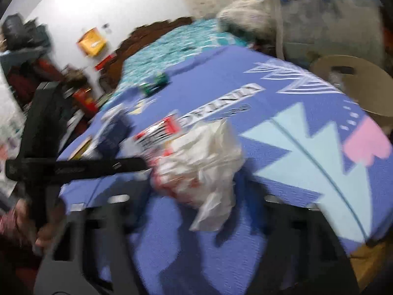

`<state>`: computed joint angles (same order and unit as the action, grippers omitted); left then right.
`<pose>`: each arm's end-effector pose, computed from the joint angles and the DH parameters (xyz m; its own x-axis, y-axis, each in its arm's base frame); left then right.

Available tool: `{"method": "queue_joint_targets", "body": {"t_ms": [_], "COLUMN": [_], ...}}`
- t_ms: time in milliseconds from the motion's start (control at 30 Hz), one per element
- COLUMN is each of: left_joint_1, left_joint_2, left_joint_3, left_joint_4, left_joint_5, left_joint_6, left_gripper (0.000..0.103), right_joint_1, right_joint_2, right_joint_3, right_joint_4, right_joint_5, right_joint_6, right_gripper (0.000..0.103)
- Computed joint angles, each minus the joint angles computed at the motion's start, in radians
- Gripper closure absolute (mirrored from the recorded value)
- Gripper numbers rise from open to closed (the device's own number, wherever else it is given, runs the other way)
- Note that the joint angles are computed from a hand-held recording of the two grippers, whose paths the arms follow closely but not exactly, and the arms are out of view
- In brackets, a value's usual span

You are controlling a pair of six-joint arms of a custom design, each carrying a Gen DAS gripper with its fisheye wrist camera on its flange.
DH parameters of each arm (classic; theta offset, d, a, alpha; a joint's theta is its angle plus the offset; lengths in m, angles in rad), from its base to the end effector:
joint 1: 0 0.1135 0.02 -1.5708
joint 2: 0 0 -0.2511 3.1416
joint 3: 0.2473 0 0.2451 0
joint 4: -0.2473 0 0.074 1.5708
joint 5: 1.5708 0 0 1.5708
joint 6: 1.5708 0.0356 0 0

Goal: Collect trash
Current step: 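Carry the packet and plastic bag to the beige bin and open both tools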

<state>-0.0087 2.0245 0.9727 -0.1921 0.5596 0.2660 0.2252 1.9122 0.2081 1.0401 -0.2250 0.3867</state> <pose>0.3333 -0.0218 0.0640 -0.8670 0.2303 -0.4420 0.4205 0.8140 -0.4006 0.2103 0.0563 0.0396 -0.7030 0.2161 -0.6775 -0.1337 0.8956 0.4243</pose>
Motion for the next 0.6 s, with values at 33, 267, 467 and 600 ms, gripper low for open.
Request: {"method": "queue_joint_targets", "body": {"t_ms": [33,267,467,600], "left_joint_1": [-0.024,-0.177,-0.323,-0.422], "left_joint_2": [-0.001,0.033,0.187,0.340], "left_joint_3": [0.012,0.143,0.426,0.688], "left_joint_4": [-0.002,-0.034,-0.120,-0.197], "left_joint_5": [0.000,-0.001,0.005,-0.009], "left_joint_6": [-0.008,-0.082,-0.187,-0.255], "left_gripper": [0.096,0.099,0.099,0.099], "right_joint_1": [0.006,-0.284,-0.610,-0.690], "right_joint_2": [-0.011,-0.014,0.027,0.032], "right_joint_3": [0.002,0.048,0.228,0.337], "right_joint_4": [-0.012,-0.071,-0.292,-0.402], "right_joint_5": [0.018,-0.105,-0.234,-0.206], "right_joint_6": [-0.014,-0.053,-0.116,-0.141], "right_gripper": [0.050,0.052,0.052,0.051]}}
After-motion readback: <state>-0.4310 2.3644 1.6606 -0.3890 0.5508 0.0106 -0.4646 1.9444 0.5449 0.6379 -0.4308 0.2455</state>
